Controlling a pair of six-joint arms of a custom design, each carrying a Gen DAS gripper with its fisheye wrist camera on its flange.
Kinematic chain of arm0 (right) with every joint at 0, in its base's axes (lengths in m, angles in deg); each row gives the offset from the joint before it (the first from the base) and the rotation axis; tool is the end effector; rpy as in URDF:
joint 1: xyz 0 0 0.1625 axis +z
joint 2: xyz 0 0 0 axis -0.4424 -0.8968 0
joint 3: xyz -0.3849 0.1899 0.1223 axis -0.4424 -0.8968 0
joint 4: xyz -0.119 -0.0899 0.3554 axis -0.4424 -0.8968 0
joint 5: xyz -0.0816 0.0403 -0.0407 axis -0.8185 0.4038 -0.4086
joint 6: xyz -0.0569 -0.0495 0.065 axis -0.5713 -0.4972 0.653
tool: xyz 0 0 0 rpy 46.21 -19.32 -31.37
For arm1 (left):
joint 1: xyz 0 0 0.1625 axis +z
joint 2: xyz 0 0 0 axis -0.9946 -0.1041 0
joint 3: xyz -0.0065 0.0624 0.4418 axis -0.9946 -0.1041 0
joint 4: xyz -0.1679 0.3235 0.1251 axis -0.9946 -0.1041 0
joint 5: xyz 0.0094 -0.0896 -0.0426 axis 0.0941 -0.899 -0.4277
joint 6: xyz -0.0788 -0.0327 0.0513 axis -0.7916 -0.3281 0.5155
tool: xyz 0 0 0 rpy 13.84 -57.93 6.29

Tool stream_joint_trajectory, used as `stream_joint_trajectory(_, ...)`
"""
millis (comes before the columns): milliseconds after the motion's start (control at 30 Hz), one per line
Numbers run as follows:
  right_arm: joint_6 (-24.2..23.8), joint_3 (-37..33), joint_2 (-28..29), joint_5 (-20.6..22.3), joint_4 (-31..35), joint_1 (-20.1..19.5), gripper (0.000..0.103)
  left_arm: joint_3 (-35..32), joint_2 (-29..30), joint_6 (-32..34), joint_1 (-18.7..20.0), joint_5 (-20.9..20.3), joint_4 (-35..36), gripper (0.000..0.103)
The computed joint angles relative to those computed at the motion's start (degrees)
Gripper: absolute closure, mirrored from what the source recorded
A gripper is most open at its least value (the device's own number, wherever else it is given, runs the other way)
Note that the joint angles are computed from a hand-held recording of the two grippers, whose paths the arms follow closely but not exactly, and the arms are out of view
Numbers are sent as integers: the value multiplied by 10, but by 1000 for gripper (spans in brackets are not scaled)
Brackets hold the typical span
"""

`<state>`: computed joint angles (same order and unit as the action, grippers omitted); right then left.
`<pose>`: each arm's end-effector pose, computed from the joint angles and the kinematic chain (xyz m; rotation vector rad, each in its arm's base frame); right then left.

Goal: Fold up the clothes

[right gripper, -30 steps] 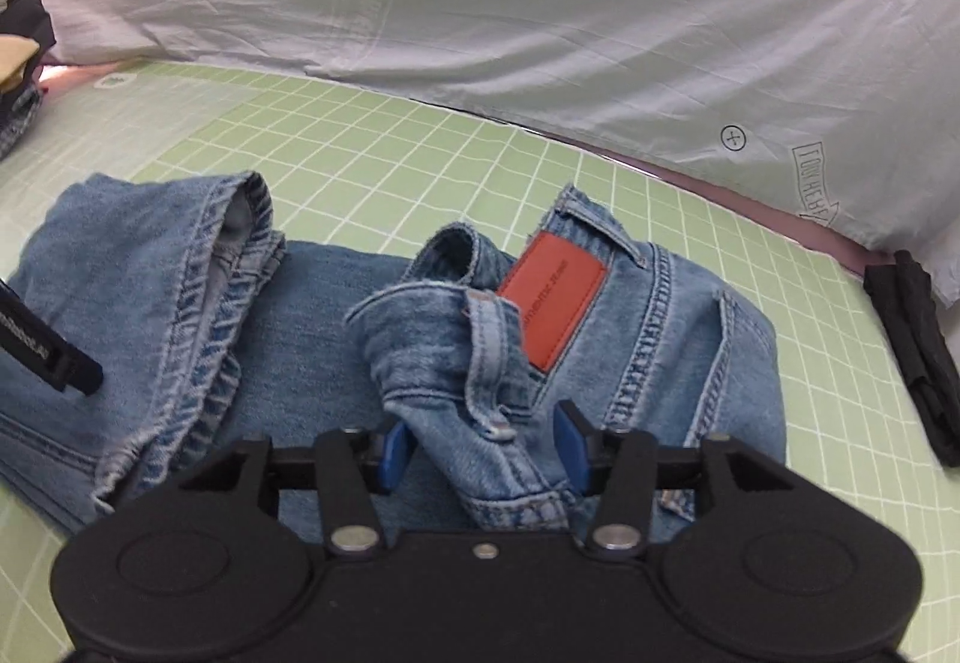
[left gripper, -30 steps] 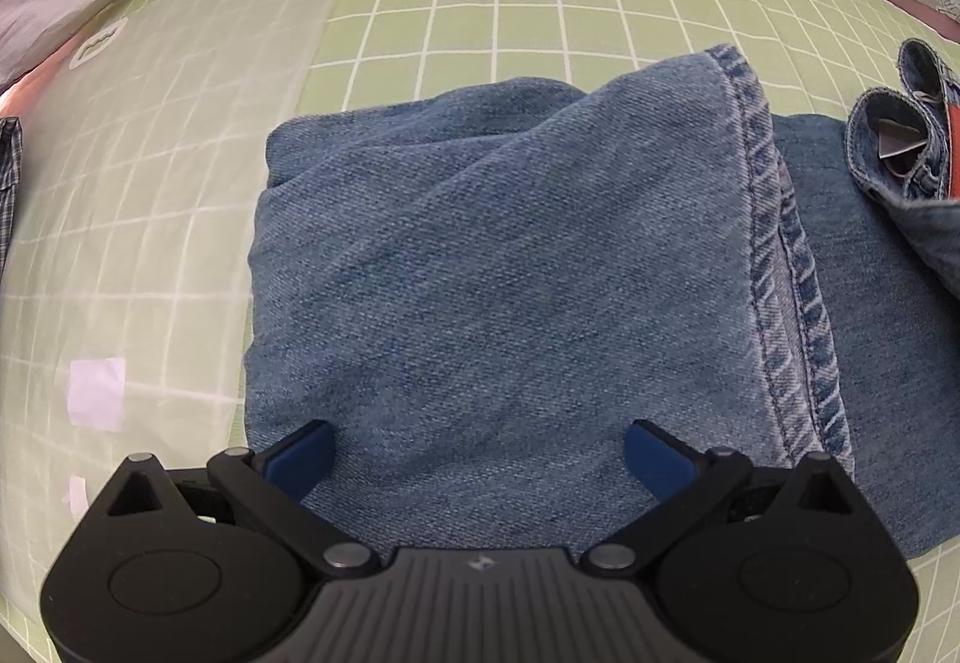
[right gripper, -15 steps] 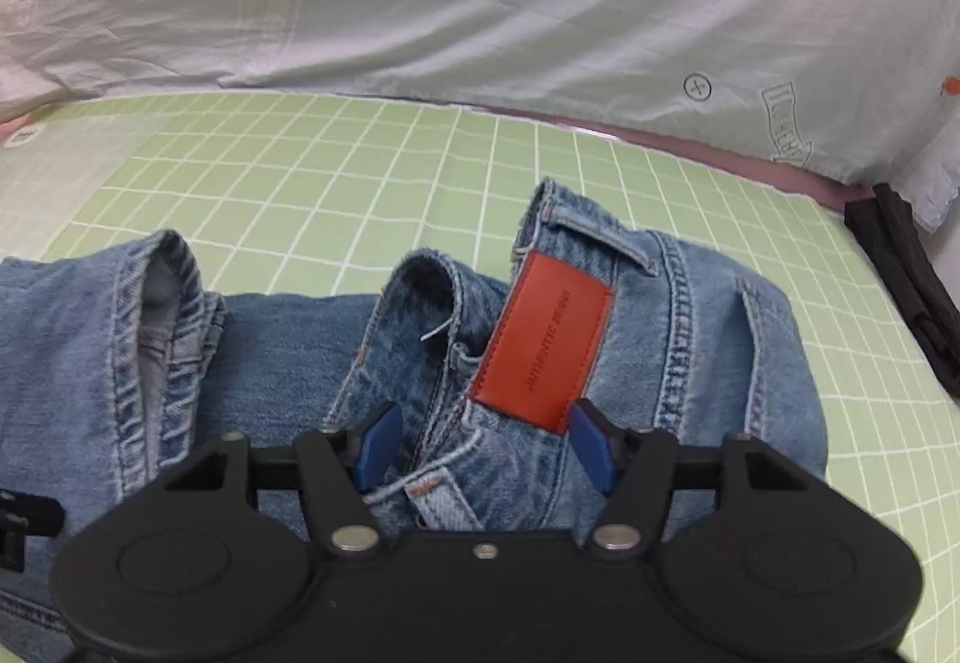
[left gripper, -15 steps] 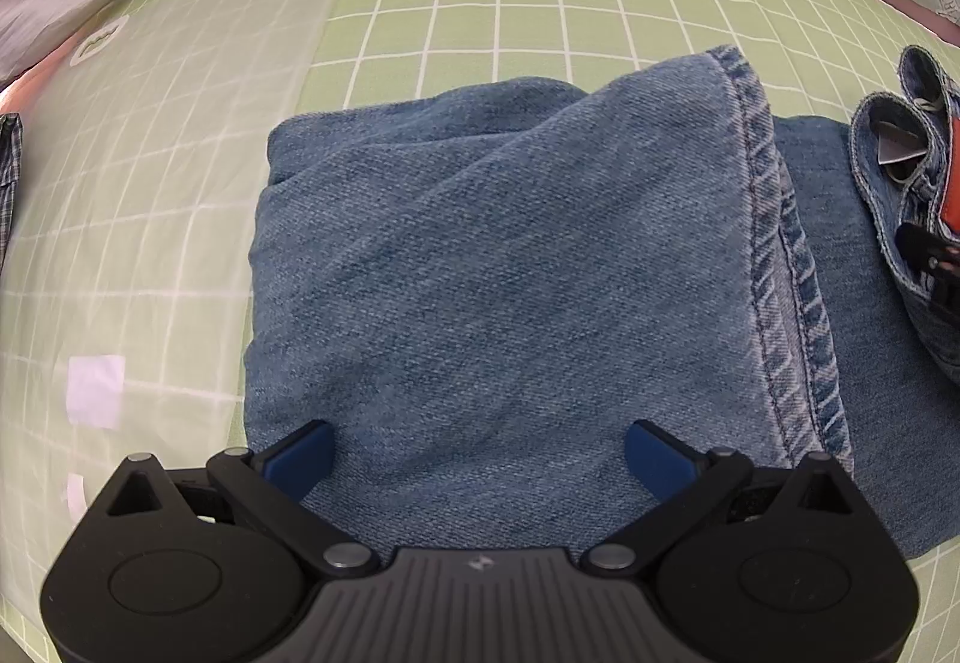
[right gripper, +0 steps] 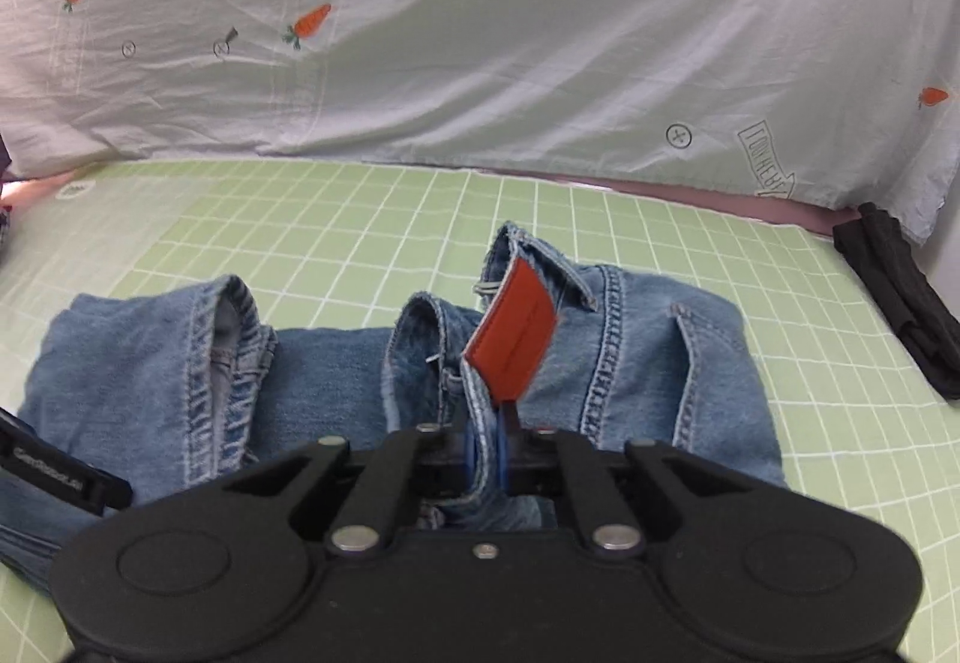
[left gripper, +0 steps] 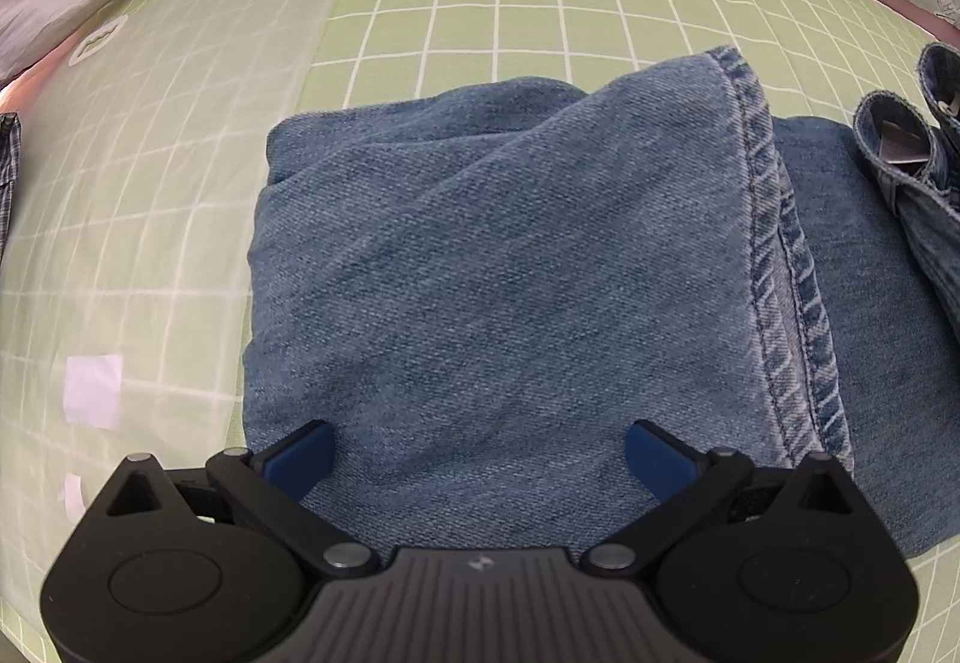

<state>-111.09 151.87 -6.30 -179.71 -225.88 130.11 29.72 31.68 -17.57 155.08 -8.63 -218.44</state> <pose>0.2235 -0.6389 0.0432 0.3216 -2.1108 1.0031 -0.0198 -0.6911 0.2033 0.4407 2.2924 -0.1796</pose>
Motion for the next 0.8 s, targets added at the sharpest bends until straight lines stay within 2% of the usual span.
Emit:
stream_joint_trajectory(100,-15,13,-11,17,4,17,96,5,-4,3,-1,0,-1,0)
stream_joint_trajectory(167,-2,19,-15,39,32,19,96,7,-6,4,-2,0,0,0)
stream_joint_trajectory(233,36,11,-5,39,87,13,95,10,-9,4,-2,0,0,0)
stream_joint_trajectory(300,58,-7,15,13,140,6,94,11,-10,3,-4,0,1,0)
stream_joint_trajectory(600,101,-10,12,11,173,1,91,25,-17,-4,-12,4,-3,0)
stream_joint_trajectory(667,121,-6,5,22,183,0,83,-7,11,8,-6,3,-7,0)
stream_joint_trajectory(733,145,1,-3,36,188,-3,68,-38,37,20,0,3,-9,0)
stream_joint_trajectory(800,156,5,-6,44,189,-3,63,-25,27,13,-5,4,-9,0)
